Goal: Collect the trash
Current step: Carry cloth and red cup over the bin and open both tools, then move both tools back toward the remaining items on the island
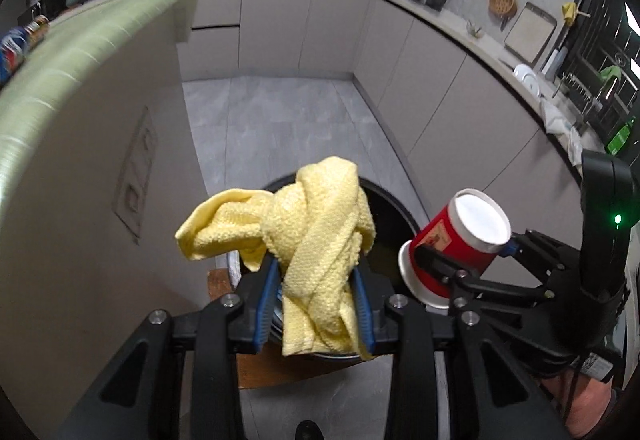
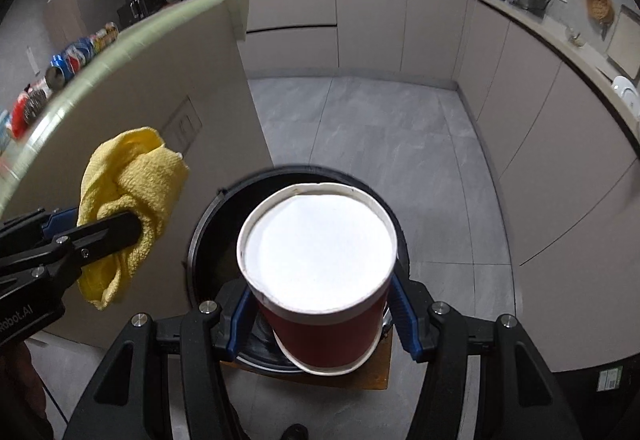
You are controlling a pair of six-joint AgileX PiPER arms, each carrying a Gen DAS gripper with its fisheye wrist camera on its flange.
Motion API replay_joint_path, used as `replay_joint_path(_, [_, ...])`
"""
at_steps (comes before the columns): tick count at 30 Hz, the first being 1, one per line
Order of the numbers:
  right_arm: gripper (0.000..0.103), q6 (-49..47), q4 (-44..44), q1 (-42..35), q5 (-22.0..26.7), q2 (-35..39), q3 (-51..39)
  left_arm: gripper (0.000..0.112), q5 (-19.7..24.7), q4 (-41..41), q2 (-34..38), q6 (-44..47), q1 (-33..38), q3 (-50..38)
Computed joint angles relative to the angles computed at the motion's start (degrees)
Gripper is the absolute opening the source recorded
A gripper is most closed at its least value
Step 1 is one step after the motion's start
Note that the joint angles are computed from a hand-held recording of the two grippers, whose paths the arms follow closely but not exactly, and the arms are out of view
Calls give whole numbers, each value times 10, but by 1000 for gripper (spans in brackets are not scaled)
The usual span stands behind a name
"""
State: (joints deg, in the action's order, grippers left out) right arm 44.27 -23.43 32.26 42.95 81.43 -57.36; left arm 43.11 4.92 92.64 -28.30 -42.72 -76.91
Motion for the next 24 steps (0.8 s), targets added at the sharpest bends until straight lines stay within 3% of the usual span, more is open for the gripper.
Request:
replay_joint_path(5, [61,-81,32,-38,-81,47,36,36,-40,-47,38,21,12,16])
replay_joint_path(7, [61,-126,48,-48,-121,64,46,41,-72,-116,52,67,28,30])
replay_joint_path(9, [72,-130,9,-42,-152,85,57,74,-75,-124,66,51,36,29])
replay_joint_path(10, [94,-114,-15,-38,-134,98,50,77,-74,-95,61,17,33,33])
replay_joint_path(11, [103,-114,-19,-41,-132,96,53,81,-84,-71,46,-10,31,46])
replay_joint_path(12, [103,-114,-20,-46,-144,82,66,86,-78,-54,39,-27,29,46])
replay_joint_path(15, [103,-84,-30,-53,-131,49,76,88,-39,25,18,-86,6,29])
replay_joint_path(20, [103,-27,-55,-38,-56,-4,44,94,43,124,-8,-154,-38,-14])
replay_joint_path(24, [103,-12,-54,-33,-3,-21,-2,97,89,154,-41,-169,-57,-31])
